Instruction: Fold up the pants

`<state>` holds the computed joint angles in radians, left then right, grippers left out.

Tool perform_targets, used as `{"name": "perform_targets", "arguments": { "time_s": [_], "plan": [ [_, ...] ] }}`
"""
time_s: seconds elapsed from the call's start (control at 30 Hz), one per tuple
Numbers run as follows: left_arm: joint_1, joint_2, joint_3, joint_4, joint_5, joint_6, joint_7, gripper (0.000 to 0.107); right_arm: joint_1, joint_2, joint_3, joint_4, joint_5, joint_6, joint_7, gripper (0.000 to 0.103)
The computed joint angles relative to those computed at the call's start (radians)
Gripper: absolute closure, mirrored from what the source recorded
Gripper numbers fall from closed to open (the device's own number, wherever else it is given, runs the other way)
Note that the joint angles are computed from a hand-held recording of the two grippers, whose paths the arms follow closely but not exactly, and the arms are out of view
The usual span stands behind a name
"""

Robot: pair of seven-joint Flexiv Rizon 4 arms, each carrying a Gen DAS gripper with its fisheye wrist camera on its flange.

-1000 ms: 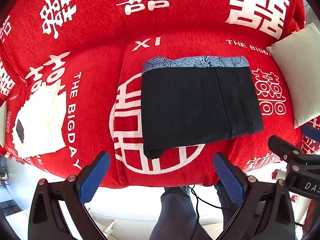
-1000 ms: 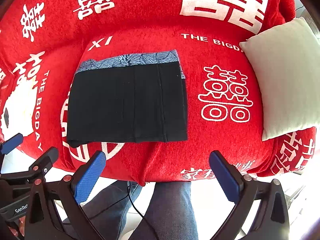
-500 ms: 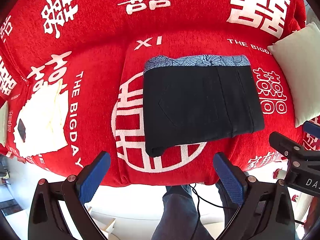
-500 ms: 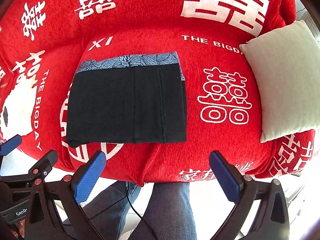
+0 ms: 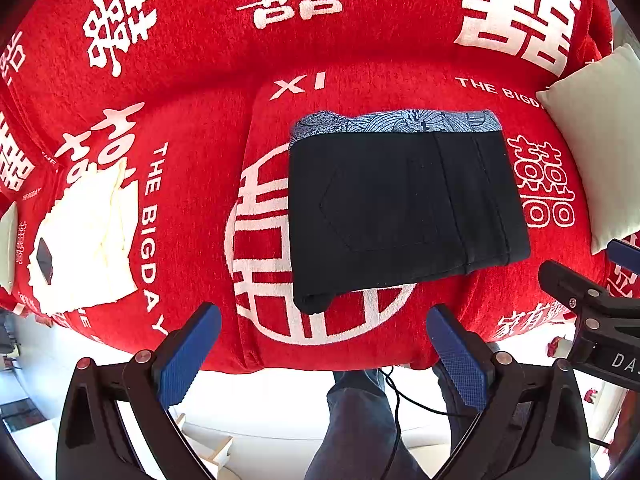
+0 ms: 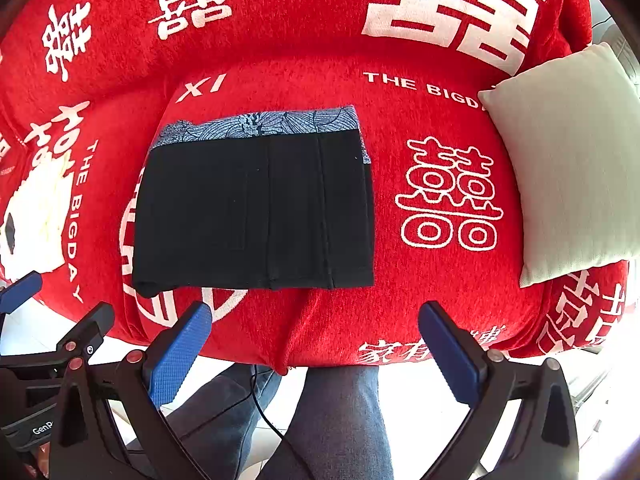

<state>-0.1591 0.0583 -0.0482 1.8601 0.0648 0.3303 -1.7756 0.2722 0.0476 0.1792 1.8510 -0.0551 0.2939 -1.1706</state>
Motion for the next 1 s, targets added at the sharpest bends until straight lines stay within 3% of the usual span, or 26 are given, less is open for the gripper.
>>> {"name": "perform_targets", "arguments": {
  "time_s": [1.0],
  "plan": [
    [0.004,-0.002,0.001,0.003,-0.006,0.006,-0.006,0.004,0.004,-0.002,0.002,0.002,0.003,0.002,0.016,0.000]
  ]
}}
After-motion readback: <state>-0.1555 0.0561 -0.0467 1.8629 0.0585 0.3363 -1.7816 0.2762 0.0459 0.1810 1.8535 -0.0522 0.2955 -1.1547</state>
